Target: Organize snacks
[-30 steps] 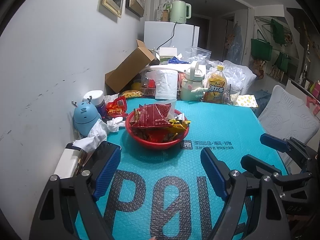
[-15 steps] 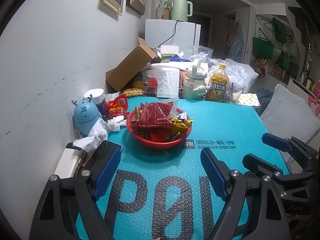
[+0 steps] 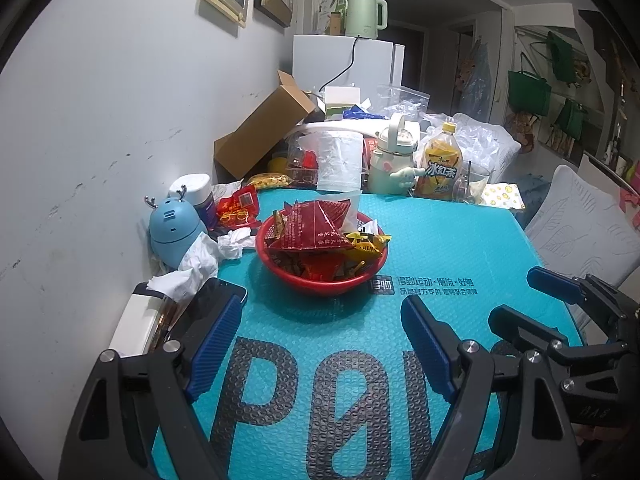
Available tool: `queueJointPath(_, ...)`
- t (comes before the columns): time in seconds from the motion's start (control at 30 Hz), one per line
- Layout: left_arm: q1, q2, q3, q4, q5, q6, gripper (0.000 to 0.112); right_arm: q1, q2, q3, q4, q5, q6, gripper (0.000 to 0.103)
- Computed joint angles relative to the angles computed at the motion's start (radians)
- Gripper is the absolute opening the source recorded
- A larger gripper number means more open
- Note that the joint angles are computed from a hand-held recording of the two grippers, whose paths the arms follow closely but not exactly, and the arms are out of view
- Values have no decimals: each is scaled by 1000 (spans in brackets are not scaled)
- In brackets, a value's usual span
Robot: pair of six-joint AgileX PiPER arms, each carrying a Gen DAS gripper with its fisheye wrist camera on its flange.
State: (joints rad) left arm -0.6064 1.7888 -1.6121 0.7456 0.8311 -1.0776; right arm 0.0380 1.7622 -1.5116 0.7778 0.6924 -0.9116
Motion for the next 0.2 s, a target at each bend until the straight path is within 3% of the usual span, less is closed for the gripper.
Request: queueJointPath(0.2, 2, -4, 9, 2, -9, -5, 82, 10, -5, -1, -59, -18, 72, 80)
